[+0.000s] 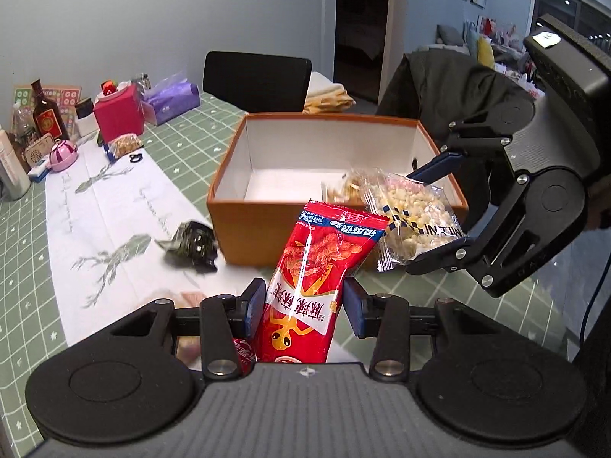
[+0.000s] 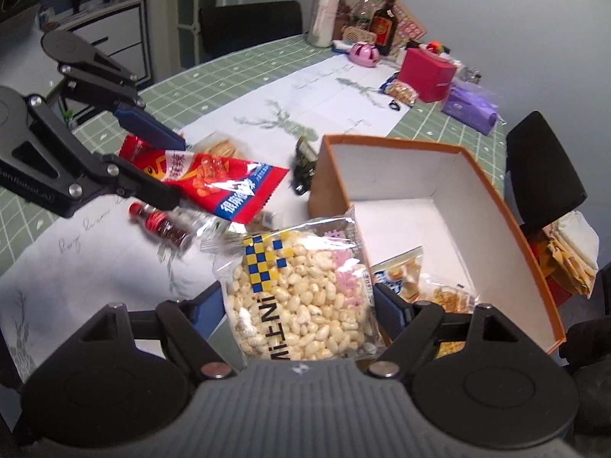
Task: Organize snacks
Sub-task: 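Carry both packets into the orange box and open both tools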
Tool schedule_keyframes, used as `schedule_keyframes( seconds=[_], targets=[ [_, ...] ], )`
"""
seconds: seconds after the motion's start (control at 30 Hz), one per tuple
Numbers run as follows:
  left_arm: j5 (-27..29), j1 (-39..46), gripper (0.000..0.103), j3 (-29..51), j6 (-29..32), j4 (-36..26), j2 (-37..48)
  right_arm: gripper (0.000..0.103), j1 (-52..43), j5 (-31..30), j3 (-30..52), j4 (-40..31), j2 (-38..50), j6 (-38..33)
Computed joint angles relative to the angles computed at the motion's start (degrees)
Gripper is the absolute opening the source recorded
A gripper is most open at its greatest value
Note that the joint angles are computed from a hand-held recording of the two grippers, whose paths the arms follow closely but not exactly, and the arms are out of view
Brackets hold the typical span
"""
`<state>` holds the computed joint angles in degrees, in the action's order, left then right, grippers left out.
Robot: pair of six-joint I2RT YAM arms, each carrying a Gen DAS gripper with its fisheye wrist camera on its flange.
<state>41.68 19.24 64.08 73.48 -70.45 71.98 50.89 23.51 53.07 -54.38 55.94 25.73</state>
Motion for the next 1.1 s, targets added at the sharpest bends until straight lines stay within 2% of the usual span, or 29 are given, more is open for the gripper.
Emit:
schedule_keyframes(
  seconds=[0.3,0.5,0.83,1.1],
  targets=[
    [-1.8,-9.4,0.050,2.2,-13.8,7.4,0.7,0.079,-6.7,-0.6,1.1,-0.9,-3.7,-1.6],
    [-4.0,-15.6,0.050,2.9,-20.6,11.9,0.3,0.079,-11.8,-0.3,2.0,-1.8,-5.3,-2.7],
    [-10.5,-26.0,0.050,3.0,-30.4,19.7,0.4,0.079,-26.2,-6.6,-1.7,0.9,-7.3,-6.1],
    [-16.8,-32.4,0.050,1.6,-34.2,25.2,2.4,0.079,-35.8,-13.3,-5.4,5.8,-5.9,-6.9]
  ],
)
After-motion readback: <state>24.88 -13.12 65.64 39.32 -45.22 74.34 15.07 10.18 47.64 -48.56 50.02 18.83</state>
